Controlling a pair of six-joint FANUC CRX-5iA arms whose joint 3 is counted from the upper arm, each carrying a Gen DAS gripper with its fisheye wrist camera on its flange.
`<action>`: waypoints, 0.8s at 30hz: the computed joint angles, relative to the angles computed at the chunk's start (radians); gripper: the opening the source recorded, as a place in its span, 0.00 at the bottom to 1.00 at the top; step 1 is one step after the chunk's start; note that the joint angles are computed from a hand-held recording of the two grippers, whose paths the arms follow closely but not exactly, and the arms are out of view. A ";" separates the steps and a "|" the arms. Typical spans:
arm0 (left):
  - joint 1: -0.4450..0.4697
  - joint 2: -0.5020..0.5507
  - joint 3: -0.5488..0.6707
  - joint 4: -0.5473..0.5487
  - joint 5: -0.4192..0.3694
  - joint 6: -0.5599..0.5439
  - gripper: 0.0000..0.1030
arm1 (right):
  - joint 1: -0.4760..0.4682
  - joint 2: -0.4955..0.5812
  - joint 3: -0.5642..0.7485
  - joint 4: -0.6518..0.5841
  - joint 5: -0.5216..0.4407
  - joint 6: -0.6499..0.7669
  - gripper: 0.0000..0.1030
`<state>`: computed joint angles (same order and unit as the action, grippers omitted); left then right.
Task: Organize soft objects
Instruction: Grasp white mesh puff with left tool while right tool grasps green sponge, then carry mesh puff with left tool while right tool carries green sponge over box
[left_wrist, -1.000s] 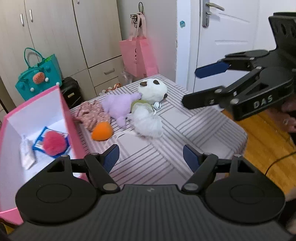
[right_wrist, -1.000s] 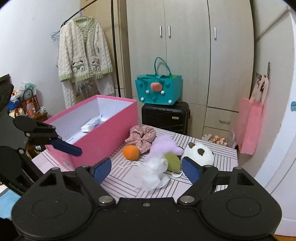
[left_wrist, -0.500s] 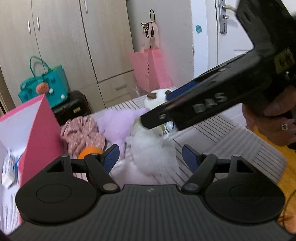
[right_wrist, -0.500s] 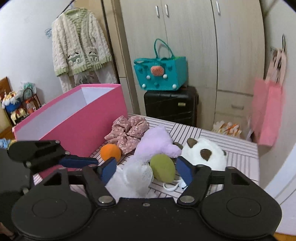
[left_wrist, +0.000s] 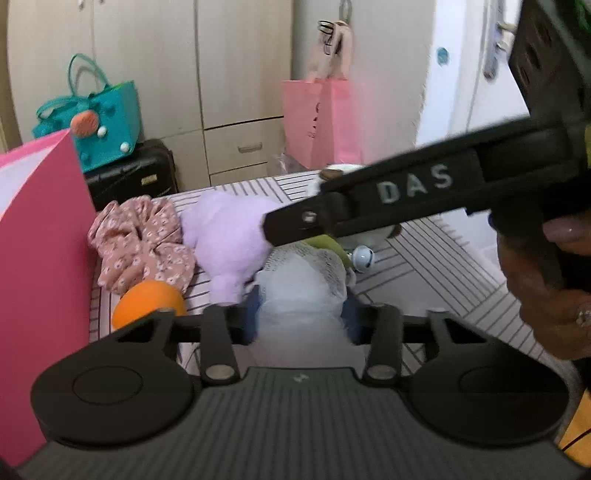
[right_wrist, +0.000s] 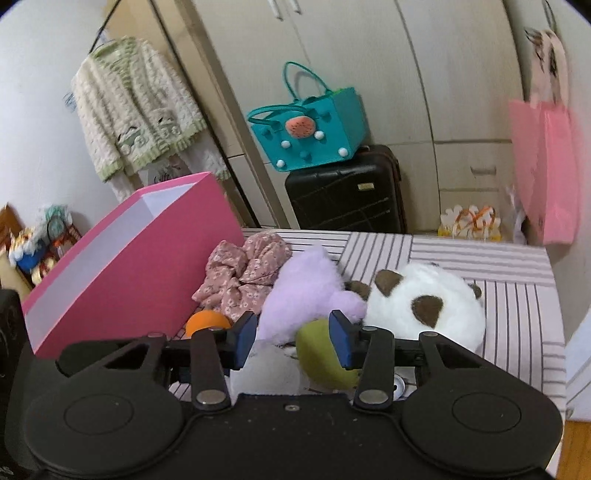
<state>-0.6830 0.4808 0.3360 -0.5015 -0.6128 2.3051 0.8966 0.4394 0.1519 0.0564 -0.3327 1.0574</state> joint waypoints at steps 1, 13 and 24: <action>0.004 -0.004 -0.008 0.008 0.009 0.005 0.32 | -0.002 0.003 0.003 -0.002 -0.004 -0.009 0.47; -0.007 -0.050 -0.070 -0.004 -0.001 0.062 0.31 | 0.014 0.022 -0.080 0.330 0.011 -0.268 0.43; 0.014 -0.045 -0.083 0.054 0.016 0.066 0.33 | 0.021 0.021 -0.193 0.805 0.010 -0.473 0.40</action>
